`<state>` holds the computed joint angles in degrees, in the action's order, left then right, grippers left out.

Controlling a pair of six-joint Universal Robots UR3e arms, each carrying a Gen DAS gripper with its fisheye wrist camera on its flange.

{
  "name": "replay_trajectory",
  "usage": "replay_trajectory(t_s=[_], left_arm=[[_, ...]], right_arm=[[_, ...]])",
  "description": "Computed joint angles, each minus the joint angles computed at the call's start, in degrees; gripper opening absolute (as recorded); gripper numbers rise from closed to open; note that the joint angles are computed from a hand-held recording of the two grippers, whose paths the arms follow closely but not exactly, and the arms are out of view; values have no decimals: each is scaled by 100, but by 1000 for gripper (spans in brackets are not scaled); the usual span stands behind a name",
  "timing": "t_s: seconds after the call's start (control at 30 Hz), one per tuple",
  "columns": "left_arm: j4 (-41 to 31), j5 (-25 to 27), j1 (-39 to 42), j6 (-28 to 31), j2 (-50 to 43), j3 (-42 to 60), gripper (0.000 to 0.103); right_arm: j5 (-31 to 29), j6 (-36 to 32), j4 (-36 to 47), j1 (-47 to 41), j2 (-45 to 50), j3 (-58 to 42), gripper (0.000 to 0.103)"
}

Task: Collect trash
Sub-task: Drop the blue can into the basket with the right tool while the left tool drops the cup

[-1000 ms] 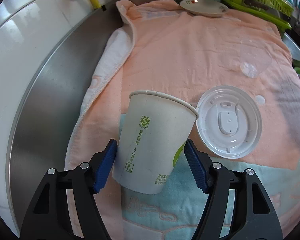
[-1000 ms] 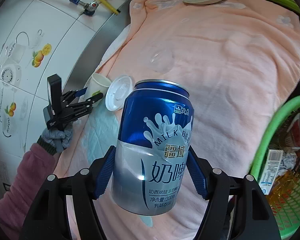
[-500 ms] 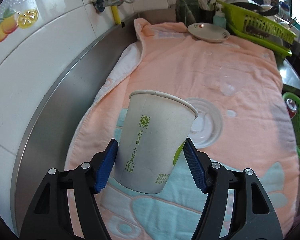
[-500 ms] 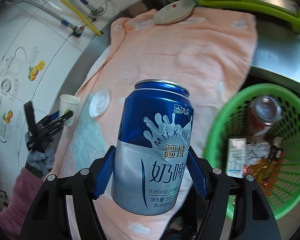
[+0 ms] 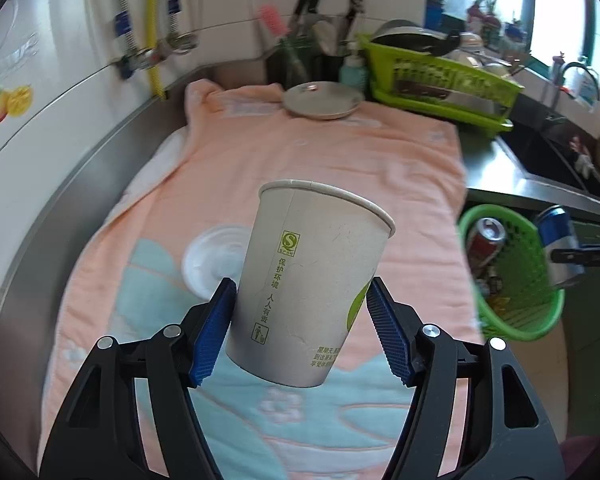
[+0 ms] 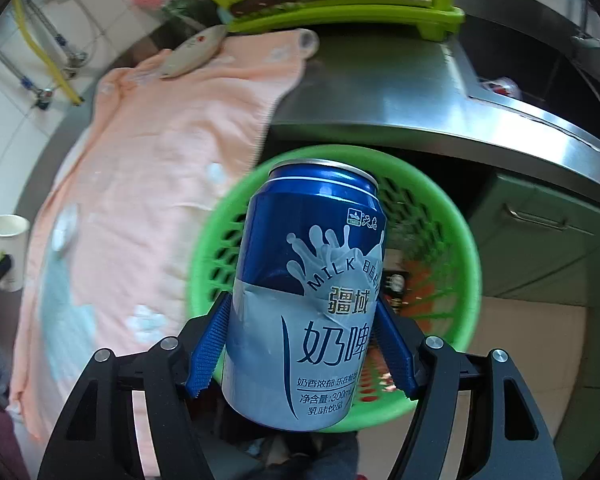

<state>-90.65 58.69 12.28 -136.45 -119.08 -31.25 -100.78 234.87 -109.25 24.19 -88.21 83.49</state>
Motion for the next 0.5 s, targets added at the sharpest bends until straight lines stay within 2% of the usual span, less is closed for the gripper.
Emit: replay_trajectory(t_s=[0.2,0.33,0.5], left_arm=[[395,-84,-550,-19,971,-1442,66],[348,-134,-939,-138,1131,-1690,66],[573,68,-1632,-398,1148,-1934,66]], right_arm=[[-104,30,-408,-248,-615,1141,68],[-60,94,-682,-379,-1000,1653,69],[-251,259,-659,-216,-1277,1676,71]])
